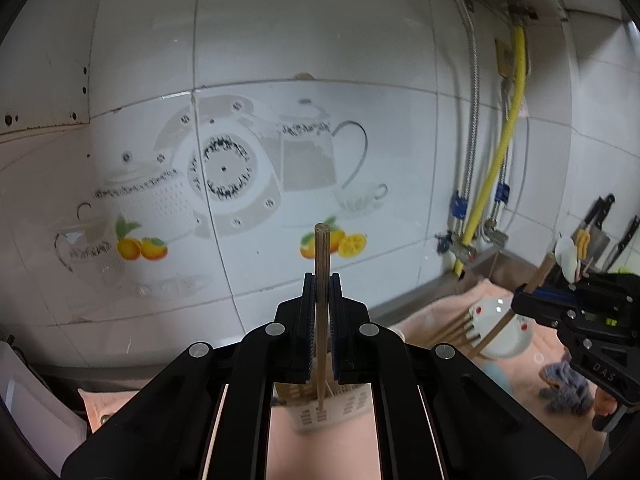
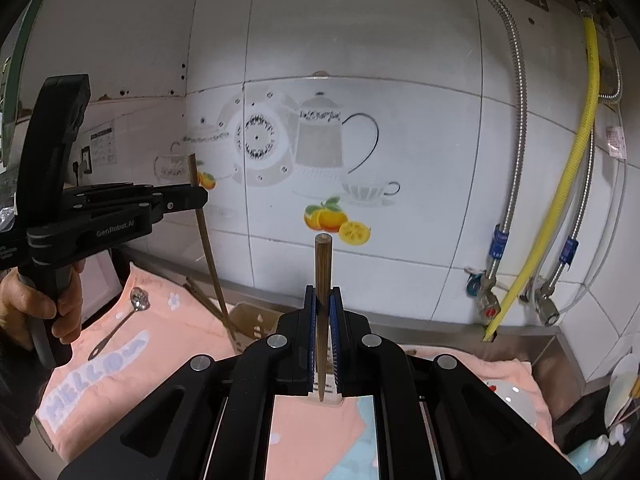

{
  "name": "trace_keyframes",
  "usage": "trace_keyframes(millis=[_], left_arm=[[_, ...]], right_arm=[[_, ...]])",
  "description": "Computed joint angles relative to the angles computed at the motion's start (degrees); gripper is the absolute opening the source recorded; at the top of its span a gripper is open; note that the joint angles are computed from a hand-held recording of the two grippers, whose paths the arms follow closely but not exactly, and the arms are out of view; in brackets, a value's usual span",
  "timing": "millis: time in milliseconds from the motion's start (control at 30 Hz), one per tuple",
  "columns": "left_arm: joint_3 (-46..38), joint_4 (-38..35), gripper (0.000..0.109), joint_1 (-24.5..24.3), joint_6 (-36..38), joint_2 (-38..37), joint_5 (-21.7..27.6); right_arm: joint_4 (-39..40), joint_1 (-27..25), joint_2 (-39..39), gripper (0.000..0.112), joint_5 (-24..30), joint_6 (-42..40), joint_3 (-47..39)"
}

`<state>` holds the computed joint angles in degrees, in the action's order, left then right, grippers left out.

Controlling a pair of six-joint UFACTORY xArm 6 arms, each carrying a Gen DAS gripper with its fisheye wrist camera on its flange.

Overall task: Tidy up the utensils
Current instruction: 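Raise the left tool's chopstick upright over the white holder while the right tool carries its own, then lower both chopsticks into the holder and open both tools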

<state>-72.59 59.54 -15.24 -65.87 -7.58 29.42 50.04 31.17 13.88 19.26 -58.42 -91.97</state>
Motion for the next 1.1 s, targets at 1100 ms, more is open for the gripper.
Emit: trace_keyframes(millis=[1100], left_arm=[[3.3, 2.4, 0.005, 5.1, -8.0, 2.7, -5.5]], right_arm=[[-1.7, 0.0, 11.7, 0.007, -0.8, 5.5, -15.0]])
